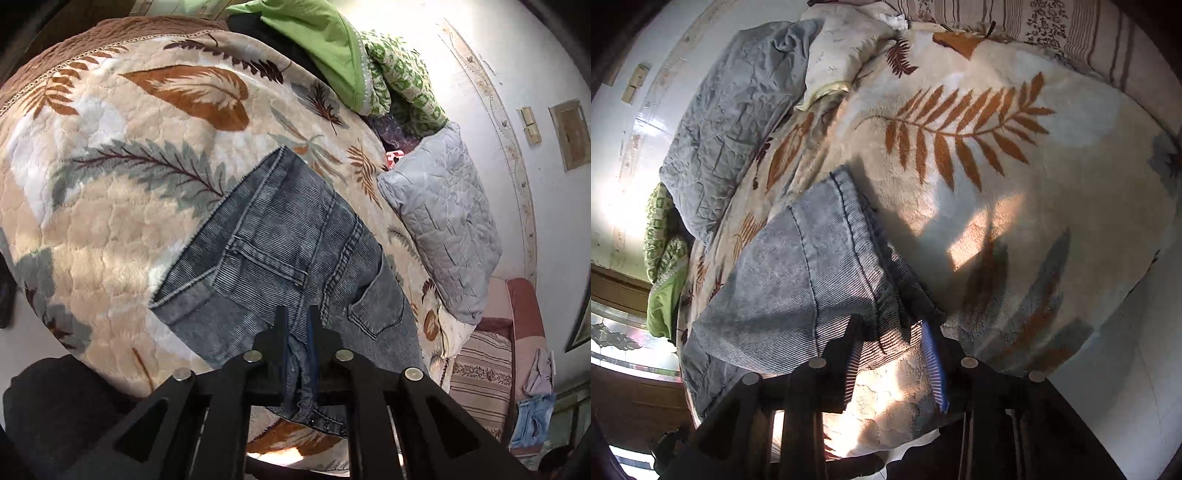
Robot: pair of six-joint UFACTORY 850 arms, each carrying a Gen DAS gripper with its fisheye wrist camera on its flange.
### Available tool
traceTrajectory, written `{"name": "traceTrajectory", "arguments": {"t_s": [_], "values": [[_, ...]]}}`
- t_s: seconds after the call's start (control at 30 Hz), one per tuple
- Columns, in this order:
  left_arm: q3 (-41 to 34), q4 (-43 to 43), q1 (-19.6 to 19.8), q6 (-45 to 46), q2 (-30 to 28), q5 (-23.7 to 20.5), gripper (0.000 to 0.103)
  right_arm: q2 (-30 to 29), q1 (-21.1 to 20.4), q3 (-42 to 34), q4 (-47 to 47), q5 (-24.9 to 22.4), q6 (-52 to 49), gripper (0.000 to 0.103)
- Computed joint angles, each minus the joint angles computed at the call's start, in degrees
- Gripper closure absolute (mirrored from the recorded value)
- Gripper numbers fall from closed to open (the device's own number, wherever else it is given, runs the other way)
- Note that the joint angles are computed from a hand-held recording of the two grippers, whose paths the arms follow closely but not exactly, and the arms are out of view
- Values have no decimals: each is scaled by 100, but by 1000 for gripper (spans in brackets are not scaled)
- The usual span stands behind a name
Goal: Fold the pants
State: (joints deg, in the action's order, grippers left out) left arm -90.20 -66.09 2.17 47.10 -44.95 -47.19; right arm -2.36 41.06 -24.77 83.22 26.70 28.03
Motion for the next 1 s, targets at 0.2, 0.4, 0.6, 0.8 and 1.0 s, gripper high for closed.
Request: {"name": "traceTrajectory", "arguments": {"t_s": [0.2, 0.4, 0.6, 0.8, 1.0], "values": [[-85, -339, -166, -389, -187, -145, 44, 199, 430, -155, 926, 844, -723, 30], [-80, 32, -163, -1280, -199, 404, 44, 183, 663, -76, 151, 1046, 523, 30], [-137, 152, -169, -1434, -261, 596, 45, 134, 629, 156, -1042, 1050, 2120, 30], [-532, 519, -205, -1670, -480, 530, 99, 19, 512, 163, -1510, 1069, 2682, 30], [-90, -194, -215, -516, 92, 910, 101, 65, 434, -48, -726, 799, 1465, 30]]}}
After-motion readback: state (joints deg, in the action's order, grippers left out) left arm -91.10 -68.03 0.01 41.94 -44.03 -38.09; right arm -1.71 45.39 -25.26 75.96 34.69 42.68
